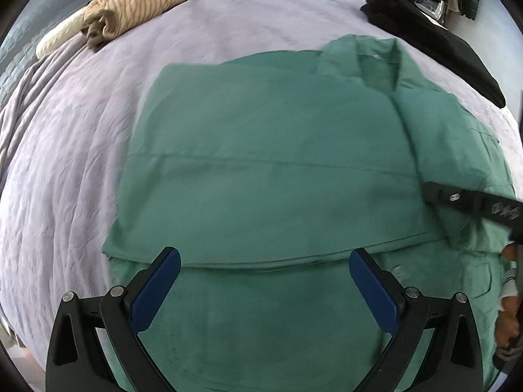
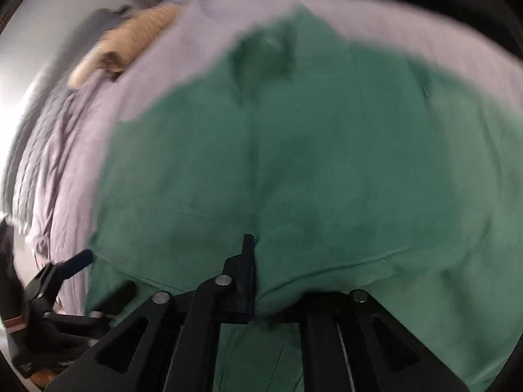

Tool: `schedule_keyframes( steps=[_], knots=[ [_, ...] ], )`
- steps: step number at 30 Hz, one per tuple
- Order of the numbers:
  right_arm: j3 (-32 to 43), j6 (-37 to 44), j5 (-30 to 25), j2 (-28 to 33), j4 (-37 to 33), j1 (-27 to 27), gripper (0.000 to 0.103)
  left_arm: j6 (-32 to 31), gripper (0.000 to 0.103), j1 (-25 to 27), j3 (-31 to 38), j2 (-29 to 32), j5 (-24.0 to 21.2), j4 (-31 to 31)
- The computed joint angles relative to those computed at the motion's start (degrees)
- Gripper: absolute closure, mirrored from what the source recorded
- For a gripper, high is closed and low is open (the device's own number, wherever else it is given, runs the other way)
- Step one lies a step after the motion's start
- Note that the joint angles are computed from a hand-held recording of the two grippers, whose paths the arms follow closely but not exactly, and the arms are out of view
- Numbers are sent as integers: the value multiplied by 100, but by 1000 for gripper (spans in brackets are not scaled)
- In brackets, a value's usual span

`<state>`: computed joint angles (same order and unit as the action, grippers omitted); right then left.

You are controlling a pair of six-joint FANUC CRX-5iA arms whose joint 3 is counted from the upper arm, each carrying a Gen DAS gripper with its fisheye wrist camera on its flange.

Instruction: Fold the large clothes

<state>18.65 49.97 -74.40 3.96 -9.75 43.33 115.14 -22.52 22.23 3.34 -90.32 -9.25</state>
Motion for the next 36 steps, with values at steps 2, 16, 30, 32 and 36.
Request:
schedule_keyframes(
  steps=[2,16,30,32,36],
  knots=[
    [-303,-465,300,-333,-64,-68,65,-96,0,156,-227,-154,90,111],
    [983,-173,-321,650,2023,1165,98,-389,0,948,-795,-814,252,201],
    [-1031,-1755,-396,-1289,862,928,56,-902,0,1313,-1216,-601,1050,1844],
    [-1617,-2548,-97,-1884,784,573,56,-1005,0,1249,-1137,-322,1159,2153],
    [-2701,-4121,513,-2948,1071,65,56,-989,3,1040,-886,114,1275,2308]
  ],
)
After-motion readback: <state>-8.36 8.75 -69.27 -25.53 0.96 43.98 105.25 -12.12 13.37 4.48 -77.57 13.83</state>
